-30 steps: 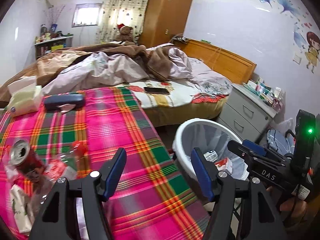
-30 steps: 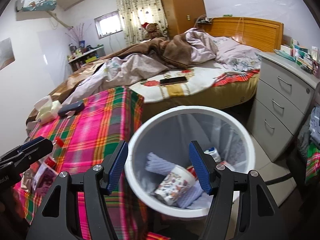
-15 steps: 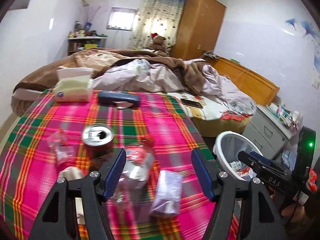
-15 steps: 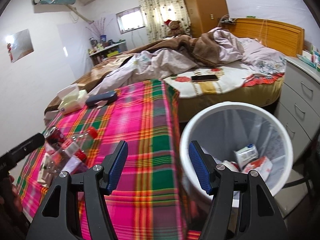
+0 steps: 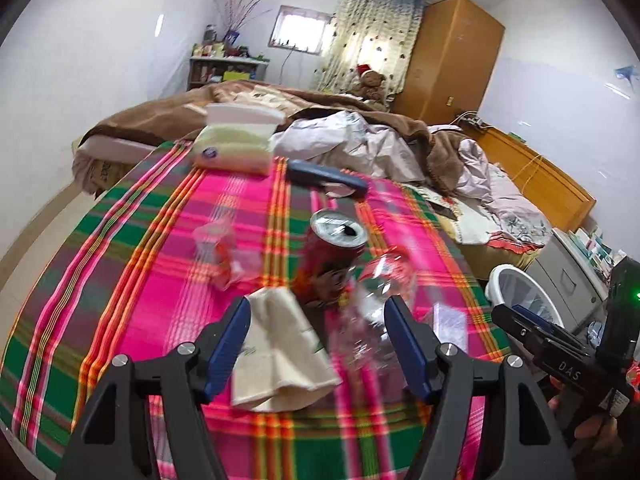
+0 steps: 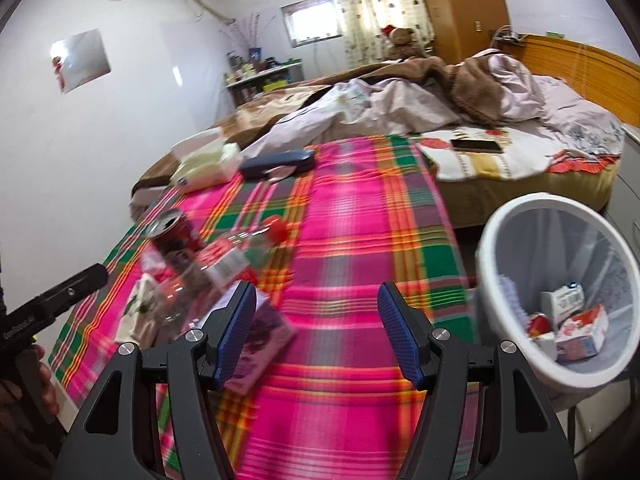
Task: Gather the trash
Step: 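Move both open tools back over the items on the cloth, then grasp beige paper bag with left tool while right tool grasps purple juice box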
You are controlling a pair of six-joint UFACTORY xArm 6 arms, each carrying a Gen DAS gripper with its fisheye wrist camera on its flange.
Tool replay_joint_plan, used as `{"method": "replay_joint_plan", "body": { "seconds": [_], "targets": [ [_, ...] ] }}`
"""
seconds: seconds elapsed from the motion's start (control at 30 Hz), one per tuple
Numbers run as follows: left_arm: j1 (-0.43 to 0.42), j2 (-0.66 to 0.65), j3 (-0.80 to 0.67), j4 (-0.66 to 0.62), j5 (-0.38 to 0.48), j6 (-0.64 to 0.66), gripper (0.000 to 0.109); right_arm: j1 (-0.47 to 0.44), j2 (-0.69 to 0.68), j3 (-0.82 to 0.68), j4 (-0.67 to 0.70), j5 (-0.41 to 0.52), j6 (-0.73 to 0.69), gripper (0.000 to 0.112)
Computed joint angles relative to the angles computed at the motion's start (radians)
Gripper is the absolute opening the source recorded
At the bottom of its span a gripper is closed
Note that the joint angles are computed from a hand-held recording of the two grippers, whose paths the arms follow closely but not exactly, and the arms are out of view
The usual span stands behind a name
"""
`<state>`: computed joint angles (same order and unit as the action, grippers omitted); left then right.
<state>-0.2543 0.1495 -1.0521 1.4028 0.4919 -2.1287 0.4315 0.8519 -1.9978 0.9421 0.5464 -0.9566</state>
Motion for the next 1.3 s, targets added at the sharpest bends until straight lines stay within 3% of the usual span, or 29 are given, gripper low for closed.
{"method": "replay_joint_plan", "body": {
  "seconds": [0.23, 0.4, 0.73, 0.83, 1.0, 1.07, 1.13, 1.23, 1.3],
  "targets": [
    [0.022, -0.017, 0.053, -0.017, -0.023, -0.014, 0.075, 0.027, -0.020, 0.034, 0.020, 0.017, 0.016, 0.065],
    [0.052, 0.010, 0.052, -0.039, -0.087, -0.002, 0.075, 0.045, -0.029, 0.055, 0.009, 0.019, 0.010, 0.065],
    [0.089, 0.054, 0.034, -0.011, -0.175, -0.035, 0.075, 0.063, -0.027, 0.075, -0.129, -0.006, 0.110, 0.067],
    [0.095, 0.067, 0.021, -0.034, -0.191, -0.002, 0.076, 0.059, -0.026, 0.070, -0.179, -0.013, 0.144, 0.072],
    [0.105, 0.102, -0.001, -0.081, -0.222, 0.044, 0.076, 0.074, -0.058, 0.124, -0.263, -0.105, 0.188, 0.074],
    [0.108, 0.114, -0.012, -0.070, -0.241, 0.028, 0.076, 0.075, -0.044, 0.102, -0.256, -0.092, 0.178, 0.074],
    [0.102, 0.126, -0.020, -0.137, -0.227, 0.104, 0.076, 0.071, -0.024, 0.071, -0.263, -0.048, 0.185, 0.074],
    [0.099, 0.138, -0.024, -0.211, -0.213, 0.185, 0.076, 0.067, -0.023, 0.071, -0.255, -0.064, 0.186, 0.074],
    [0.097, 0.132, -0.019, -0.199, -0.197, 0.167, 0.076, 0.064, -0.028, 0.080, -0.264, -0.087, 0.193, 0.074]
  ]
}}
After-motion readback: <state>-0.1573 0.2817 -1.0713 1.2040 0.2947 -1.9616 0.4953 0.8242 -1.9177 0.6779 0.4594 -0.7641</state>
